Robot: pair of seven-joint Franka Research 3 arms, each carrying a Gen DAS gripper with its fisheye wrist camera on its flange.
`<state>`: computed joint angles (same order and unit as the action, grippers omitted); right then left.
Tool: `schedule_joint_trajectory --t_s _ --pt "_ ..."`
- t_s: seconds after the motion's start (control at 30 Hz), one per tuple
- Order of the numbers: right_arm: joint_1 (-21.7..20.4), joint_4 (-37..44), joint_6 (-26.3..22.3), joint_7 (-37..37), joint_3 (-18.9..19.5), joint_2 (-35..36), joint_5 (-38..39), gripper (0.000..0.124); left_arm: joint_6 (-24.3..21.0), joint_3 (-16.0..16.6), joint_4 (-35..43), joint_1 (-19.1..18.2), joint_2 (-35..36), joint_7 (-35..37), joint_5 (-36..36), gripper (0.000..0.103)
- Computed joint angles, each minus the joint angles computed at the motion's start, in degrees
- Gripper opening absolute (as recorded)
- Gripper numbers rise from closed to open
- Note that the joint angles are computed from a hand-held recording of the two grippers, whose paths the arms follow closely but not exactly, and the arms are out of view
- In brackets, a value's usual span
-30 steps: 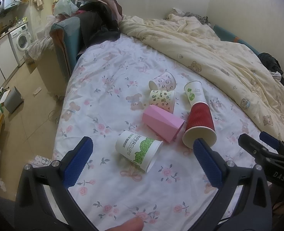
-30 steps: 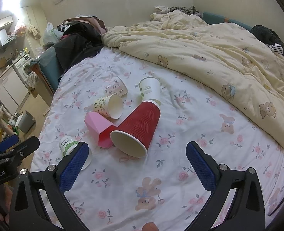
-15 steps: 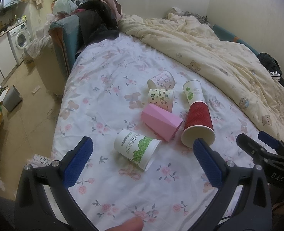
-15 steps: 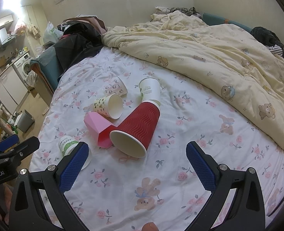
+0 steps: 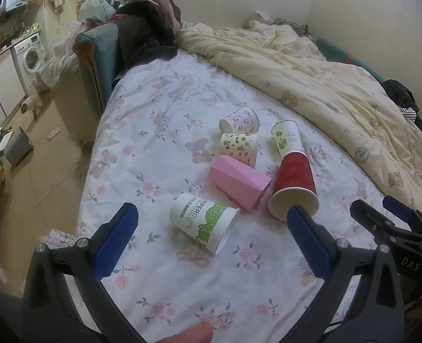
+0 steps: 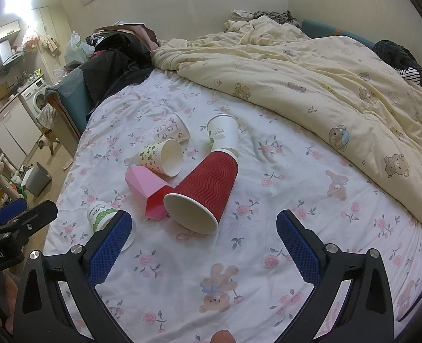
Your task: Flip cup upside down
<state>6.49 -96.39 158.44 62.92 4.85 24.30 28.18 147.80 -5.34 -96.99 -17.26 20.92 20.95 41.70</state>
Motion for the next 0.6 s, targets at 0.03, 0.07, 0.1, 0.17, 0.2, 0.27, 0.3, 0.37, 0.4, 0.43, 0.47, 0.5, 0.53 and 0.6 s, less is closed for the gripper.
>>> schedule_joint_trajectory --t_s 0.03,0.07,0.1,0.17,0.2,0.27,0.3,0.37,0.4,0.43,0.47,0.5,0.53,0.6 --pt "0.0 -0.1 0.1 0.0 0.0 0.0 0.0 0.103 0.0 0.0 0.0 0.0 0.0 0.0 0.0 0.103" --pt "0.0 0.0 0.0 0.0 0.0 0.0 0.0 0.103 0.0 0.0 0.0 0.0 0.0 0.1 -0.1 0.103" --pt "0.0 -0.1 0.1 0.0 0.0 0.0 0.1 0.103 0.0 0.0 0.0 0.1 0.0 0.2 -0.2 0.103" --pt "0.1 -0.1 0.2 0.2 -0.1 0.0 -0.2 0.103 0.1 0.0 -0.2 0.0 -0.1 0.1 -0.2 0.103" --pt "0.2 0.0 0.0 0.3 -0.2 0.0 -0.3 0.103 0.0 0.0 -0.1 0.0 -0.1 0.1 -0.1 0.103" --pt "0.2 0.0 -0.2 0.3 -0.2 0.0 -0.3 0.103 -0.2 0.0 0.0 0.0 -0.1 0.2 -0.1 0.103" --pt "0.3 0.1 -0.3 0.5 -0.3 0.0 -0.6 0.103 -0.2 -0.1 -0.1 0.0 -0.1 0.2 -0.2 0.103" --pt "0.2 0.2 -0.3 0.5 -0.3 0.0 -0.6 0.103 -0.1 -0.1 -0.1 0.1 -0.1 0.3 -0.4 0.103" --pt "0.3 0.2 -0.4 0.6 -0.3 0.0 -0.7 0.103 -0.4 -0.2 -0.1 0.1 -0.2 0.4 -0.5 0.103" --pt "0.2 0.2 -0.4 0.5 -0.3 0.0 -0.6 0.103 -0.6 -0.1 -0.1 0.0 -0.3 0.4 -0.4 0.103" --pt "0.2 0.2 -0.4 0.5 -0.2 0.0 -0.5 0.103 -0.8 -0.1 0.0 0.0 -0.2 0.4 -0.4 0.103" --pt "0.1 0.3 -0.5 0.5 -0.2 -0.1 -0.4 0.103 -1.0 -0.1 0.1 -0.1 -0.1 0.4 -0.4 0.103" --pt "0.2 0.3 -0.6 0.6 -0.2 -0.1 -0.6 0.103 -1.2 -0.2 0.3 0.0 -0.1 0.6 -0.6 0.103" --pt "0.2 0.5 -1.3 1.0 -0.4 0.0 -0.7 0.103 -1.5 -0.7 0.7 0.5 0.0 2.0 -2.0 0.103"
